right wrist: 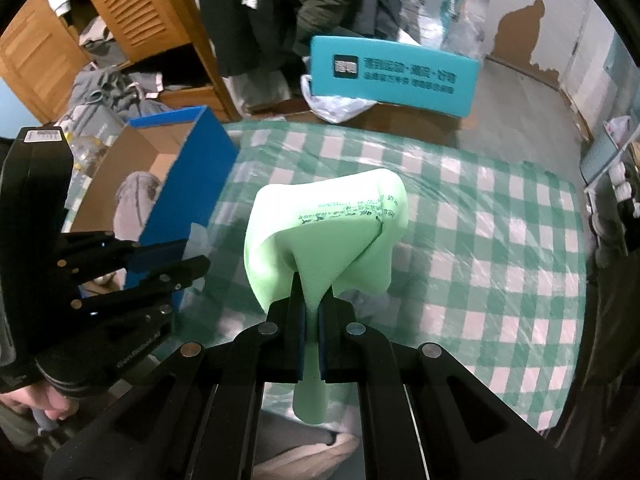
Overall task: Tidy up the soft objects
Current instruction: 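Carry the green cloth and white item with both tools toward the box, then lower the green cloth into the box with the right tool while the left tool follows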
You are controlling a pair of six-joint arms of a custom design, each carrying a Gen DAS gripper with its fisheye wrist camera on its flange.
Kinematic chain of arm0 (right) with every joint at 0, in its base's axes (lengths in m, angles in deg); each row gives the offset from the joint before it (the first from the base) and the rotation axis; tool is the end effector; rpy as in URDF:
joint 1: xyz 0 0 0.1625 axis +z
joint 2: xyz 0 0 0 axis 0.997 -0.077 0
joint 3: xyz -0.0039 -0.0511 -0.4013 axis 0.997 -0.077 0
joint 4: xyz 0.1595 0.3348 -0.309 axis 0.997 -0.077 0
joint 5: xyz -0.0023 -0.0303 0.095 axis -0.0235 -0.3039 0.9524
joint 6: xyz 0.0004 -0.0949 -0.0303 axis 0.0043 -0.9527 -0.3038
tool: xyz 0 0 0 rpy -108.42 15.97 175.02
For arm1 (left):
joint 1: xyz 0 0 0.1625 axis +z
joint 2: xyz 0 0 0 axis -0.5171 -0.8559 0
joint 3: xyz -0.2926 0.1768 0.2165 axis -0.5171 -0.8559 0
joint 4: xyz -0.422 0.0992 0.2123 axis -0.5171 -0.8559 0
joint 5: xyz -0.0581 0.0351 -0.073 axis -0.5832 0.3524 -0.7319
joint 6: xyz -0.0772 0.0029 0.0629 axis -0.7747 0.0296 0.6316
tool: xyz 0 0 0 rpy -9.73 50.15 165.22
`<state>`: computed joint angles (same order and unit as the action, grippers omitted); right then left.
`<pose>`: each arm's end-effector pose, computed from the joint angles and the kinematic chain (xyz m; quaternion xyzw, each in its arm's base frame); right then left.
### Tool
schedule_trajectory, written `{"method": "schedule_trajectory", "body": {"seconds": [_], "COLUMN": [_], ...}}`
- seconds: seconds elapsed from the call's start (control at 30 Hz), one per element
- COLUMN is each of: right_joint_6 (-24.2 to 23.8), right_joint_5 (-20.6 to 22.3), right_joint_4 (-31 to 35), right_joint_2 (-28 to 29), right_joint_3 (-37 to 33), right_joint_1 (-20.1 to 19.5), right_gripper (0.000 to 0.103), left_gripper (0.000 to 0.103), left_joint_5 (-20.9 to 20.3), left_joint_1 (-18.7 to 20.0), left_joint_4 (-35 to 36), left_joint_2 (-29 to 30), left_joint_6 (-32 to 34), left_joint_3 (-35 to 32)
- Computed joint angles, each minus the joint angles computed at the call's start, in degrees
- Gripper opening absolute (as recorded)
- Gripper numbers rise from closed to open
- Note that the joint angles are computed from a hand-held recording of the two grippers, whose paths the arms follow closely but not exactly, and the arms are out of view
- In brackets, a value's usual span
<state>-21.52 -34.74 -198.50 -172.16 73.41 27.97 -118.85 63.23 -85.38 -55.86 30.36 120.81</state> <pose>0.2658 -0.4018 0.2036 0.2257 -0.9353 0.1185 0.2453 -0.2636 -0.3968 0.1693 0.1527 0.9075 -0.1306 0.3689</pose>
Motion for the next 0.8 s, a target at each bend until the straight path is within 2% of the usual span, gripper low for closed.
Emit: {"method": "schedule_trajectory", "body": {"seconds": [0.8], "right_joint_6": [1.58], "right_joint_5": [2.41], "right_joint_4": [-1.7], "right_joint_2": [13.41], "right_joint_3": [-7.91], "right_joint_1": [7.36], "right_gripper": [0.004], "left_gripper": [0.016], "left_joint_5": [5.63], "left_joint_1": [0.15], "left_joint_4": [11.82], "left_joint_2": [-13.49], "left_joint_6": [-6.46], "left_joint_3": [2.11]}}
